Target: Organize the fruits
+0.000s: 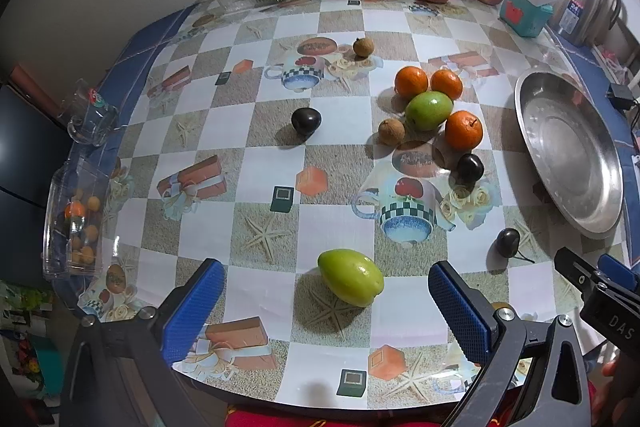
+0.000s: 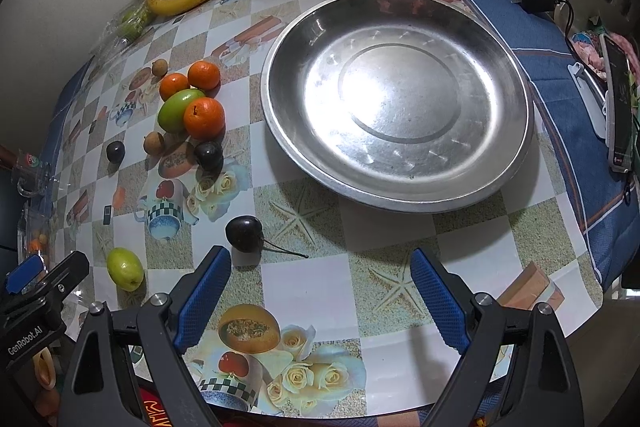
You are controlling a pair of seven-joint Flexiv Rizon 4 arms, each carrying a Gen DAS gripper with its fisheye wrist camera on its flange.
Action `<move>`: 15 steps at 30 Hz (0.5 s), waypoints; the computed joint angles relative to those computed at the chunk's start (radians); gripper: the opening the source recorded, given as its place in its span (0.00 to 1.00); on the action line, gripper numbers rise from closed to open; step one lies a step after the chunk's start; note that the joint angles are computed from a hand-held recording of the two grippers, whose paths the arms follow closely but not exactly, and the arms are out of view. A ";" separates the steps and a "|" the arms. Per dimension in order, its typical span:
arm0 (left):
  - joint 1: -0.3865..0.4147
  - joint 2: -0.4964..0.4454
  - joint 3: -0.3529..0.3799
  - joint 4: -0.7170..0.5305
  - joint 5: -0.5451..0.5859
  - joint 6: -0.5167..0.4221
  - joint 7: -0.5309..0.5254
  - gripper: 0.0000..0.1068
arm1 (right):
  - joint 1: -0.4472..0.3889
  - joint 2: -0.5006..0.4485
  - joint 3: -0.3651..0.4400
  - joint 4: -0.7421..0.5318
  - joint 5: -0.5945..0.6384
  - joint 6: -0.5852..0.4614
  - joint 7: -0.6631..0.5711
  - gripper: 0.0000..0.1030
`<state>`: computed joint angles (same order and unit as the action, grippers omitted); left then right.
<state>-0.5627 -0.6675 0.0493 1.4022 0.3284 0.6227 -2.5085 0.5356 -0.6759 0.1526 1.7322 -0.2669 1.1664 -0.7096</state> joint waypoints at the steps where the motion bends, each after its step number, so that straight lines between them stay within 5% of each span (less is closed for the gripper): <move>1: 0.005 -0.003 -0.005 -0.001 -0.007 -0.003 0.008 0.96 | 0.000 -0.001 0.000 -0.001 0.000 -0.001 -0.001 0.89; 15: 0.066 -0.020 -0.035 0.068 -0.162 0.116 0.068 0.96 | -0.022 -0.048 0.059 -0.077 0.070 -0.047 -0.124 0.89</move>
